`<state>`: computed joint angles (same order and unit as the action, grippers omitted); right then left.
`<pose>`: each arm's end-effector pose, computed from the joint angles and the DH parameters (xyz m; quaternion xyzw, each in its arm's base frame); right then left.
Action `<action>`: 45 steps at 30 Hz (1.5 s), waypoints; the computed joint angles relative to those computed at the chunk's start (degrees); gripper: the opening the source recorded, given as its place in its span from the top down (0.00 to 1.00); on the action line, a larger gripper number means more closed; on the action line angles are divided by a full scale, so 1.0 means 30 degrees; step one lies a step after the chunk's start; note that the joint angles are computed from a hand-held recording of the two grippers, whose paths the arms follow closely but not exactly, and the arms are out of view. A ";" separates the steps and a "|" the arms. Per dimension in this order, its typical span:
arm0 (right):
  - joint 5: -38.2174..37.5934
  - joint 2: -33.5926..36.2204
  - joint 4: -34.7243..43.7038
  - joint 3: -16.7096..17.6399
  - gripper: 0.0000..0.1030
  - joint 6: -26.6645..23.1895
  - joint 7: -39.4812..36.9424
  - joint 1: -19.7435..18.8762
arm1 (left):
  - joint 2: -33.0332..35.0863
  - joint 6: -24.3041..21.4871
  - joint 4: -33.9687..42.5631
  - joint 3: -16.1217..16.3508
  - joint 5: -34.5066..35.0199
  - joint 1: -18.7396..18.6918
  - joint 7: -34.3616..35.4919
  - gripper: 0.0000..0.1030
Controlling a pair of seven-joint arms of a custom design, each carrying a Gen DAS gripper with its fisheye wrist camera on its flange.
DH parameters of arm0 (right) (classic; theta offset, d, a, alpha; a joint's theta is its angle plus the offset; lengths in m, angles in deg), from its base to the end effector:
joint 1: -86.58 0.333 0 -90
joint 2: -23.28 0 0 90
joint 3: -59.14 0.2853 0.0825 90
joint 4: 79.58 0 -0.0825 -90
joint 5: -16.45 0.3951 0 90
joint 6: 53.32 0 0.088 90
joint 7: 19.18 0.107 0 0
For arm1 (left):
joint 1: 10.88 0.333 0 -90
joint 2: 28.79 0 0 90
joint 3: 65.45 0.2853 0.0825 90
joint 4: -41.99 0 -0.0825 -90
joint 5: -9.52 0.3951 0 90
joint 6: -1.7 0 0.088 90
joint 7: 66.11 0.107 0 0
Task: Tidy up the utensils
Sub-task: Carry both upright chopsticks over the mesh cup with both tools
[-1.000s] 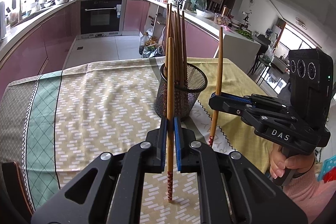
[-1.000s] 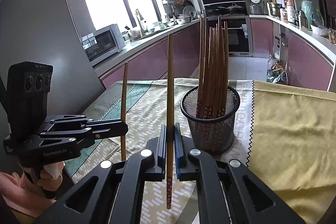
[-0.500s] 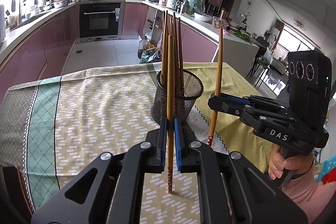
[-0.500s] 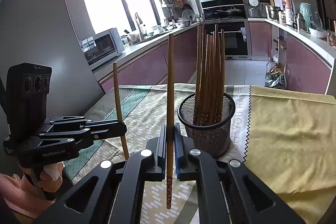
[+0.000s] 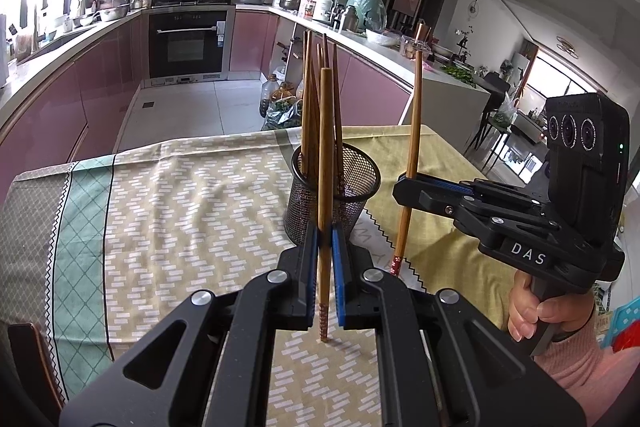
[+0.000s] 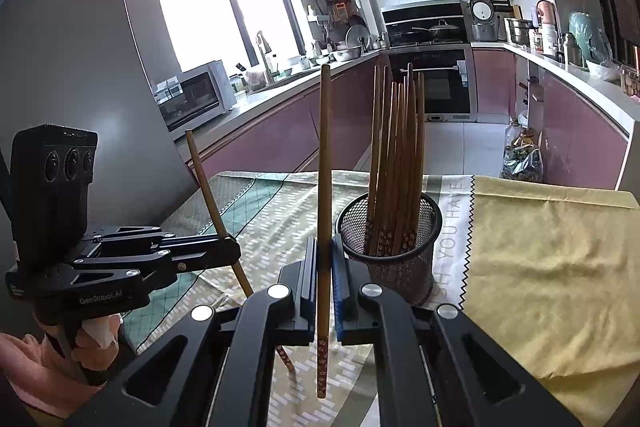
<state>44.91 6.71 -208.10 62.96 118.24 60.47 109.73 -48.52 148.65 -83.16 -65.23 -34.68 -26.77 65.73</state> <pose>0.4852 0.2122 0.5729 -0.6708 0.5438 -0.1739 0.4735 0.5035 -0.1299 0.5779 -0.4557 0.7694 -0.4318 0.1178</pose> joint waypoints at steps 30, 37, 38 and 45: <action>0.0112 -0.0041 0.0244 -0.0178 0.94 0.0237 -0.0348 -0.0064 | 0.0277 0.0048 0.0652 -0.0115 -0.0128 0.0005 0.0328 0.93; -0.0045 0.0069 0.0438 -0.0116 0.94 0.0280 -0.0271 -0.0188 | 0.0223 0.0230 0.0600 -0.0166 -0.0101 -0.0040 0.0425 0.93; -0.0075 0.0099 0.0478 -0.0110 0.94 0.0300 -0.0263 -0.0201 | 0.0215 0.0224 0.0605 -0.0159 -0.0097 -0.0052 0.0429 0.93; -0.0114 0.0165 0.0613 -0.0139 0.94 0.0435 -0.0342 -0.0161 | 0.0193 0.0317 0.0648 -0.0160 -0.0015 -0.0132 0.0422 0.93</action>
<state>44.57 7.20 -206.26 62.54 119.55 59.45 109.25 -47.94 149.60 -81.21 -65.71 -34.72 -27.16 67.00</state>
